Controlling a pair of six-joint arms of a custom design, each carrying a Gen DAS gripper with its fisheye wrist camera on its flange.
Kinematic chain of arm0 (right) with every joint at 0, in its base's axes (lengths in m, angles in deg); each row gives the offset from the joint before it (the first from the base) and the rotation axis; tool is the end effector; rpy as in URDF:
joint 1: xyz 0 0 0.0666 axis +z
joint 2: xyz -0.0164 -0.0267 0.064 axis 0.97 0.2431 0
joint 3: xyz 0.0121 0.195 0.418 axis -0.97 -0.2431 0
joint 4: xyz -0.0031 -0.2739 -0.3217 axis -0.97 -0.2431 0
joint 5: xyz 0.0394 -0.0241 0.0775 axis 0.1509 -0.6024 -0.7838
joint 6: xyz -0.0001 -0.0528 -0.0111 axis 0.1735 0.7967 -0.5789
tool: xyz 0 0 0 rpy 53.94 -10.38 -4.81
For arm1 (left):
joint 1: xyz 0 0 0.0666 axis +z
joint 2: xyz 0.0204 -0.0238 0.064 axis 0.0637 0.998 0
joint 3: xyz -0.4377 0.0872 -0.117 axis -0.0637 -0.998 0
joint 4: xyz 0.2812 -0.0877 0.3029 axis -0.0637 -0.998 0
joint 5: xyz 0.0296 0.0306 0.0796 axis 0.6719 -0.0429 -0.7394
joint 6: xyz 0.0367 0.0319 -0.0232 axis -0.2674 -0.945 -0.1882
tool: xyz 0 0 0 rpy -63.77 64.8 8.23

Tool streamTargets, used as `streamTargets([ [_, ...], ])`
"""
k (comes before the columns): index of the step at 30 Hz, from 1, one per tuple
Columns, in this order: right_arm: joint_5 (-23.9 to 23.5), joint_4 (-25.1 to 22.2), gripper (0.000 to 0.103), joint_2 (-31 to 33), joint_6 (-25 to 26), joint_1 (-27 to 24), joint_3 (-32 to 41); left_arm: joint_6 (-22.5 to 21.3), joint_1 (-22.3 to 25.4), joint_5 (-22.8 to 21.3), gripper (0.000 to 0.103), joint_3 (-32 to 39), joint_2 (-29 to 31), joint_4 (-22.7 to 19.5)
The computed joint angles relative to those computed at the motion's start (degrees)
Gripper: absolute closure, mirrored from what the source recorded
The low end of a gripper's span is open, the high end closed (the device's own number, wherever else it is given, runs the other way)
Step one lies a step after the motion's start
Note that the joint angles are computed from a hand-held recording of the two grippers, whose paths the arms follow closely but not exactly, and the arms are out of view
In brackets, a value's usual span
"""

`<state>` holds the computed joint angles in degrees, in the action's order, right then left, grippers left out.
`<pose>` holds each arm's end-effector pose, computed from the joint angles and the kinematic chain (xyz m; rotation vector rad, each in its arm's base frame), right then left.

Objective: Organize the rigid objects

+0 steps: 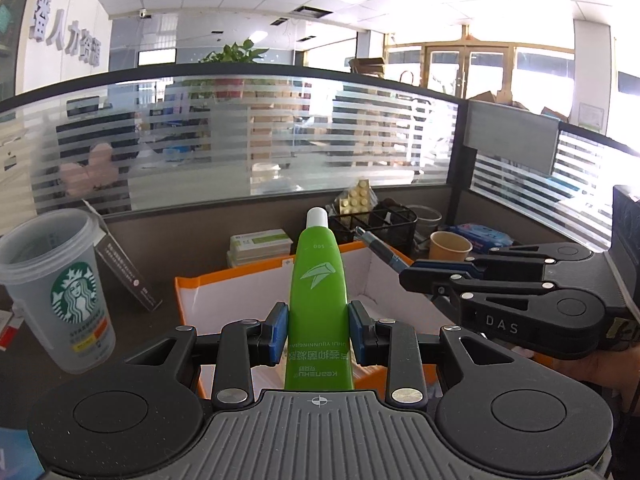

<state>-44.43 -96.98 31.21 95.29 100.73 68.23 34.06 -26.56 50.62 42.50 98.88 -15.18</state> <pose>0.5242 0.2571 0.4478 -0.8161 1.7815 0.5813 0.4201 -0.2290 0.4628 0.0131 2.0375 -0.0819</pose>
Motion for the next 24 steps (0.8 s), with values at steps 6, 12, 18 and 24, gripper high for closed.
streamTargets([
  [6, -0.54, -1.03, 0.094, 3.12, -0.63, -0.31, 3.77, 0.35, 2.68, 2.10, 0.073, 3.25, 3.70, -1.94],
  [12, -0.60, -3.47, 0.094, 6.22, 0.06, -0.19, 6.56, 2.04, 5.26, 4.26, 0.073, 5.44, 7.39, -4.29],
  [18, 0.93, -8.23, 0.094, 9.11, 2.82, 0.01, 9.41, 3.43, 6.73, 6.56, 0.073, 6.73, 10.32, -6.98],
  [24, 2.65, -13.50, 0.094, 11.39, 7.33, 0.55, 12.54, 3.38, 7.18, 7.31, 0.073, 7.97, 12.08, -8.98],
])
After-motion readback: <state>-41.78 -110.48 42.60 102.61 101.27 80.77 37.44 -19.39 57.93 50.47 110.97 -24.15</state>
